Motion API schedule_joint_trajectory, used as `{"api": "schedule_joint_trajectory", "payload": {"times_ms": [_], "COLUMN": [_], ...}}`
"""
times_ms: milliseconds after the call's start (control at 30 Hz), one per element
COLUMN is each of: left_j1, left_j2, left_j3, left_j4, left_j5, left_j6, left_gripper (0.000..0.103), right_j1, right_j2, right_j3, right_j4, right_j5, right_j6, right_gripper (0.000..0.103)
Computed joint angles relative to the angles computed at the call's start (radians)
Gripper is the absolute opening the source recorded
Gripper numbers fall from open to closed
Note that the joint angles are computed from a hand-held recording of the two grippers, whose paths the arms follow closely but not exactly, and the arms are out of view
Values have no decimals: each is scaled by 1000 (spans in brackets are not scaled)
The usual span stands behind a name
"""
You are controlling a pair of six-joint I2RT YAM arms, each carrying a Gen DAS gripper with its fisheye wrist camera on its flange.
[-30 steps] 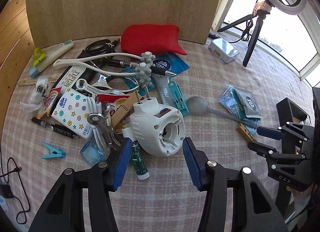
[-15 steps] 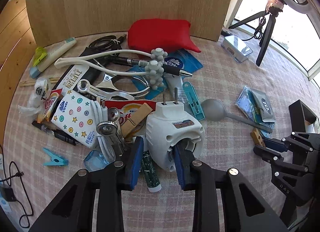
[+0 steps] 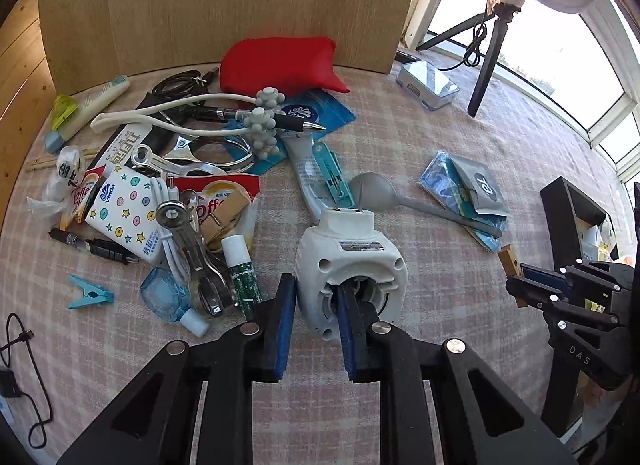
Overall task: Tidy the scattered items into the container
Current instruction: 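Grasp the white plug adapter with the left tool while the right grasps the wooden clothespin, then carry the plug adapter and clothespin into the tray and open both tools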
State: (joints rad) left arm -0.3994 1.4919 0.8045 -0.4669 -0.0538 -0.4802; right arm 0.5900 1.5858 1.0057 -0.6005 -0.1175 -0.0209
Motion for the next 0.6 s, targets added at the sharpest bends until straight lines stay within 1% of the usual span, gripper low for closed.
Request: {"api": "schedule_joint_trajectory", "payload": {"times_ms": [133,233,333,433,600], "left_j1": [-78,-158,-251,-347,-512], "left_j2": [-18,-6,28,85,195], "left_j3": [33,69,121,192,355], "left_j4": [-17,-23,-29,-36,-67], "left_j5": [19,32,51,75,79], "left_j6": [-17,-34,-43,-40,-21], "left_gripper": [19,19,19,19,19], "right_j1": [-69,-94,-184,-349,-723], "right_j2": [-157,-257,-390,-524,-677], "right_j3": [-88,-157,-220,-272,-309], "right_j4": [-36,-36,-94,-177,-309], "right_j5": [-13,2,14,-10,-81], "right_j6": [7,52,48,-3,-176], "right_gripper": [13,13,13,13,13]}}
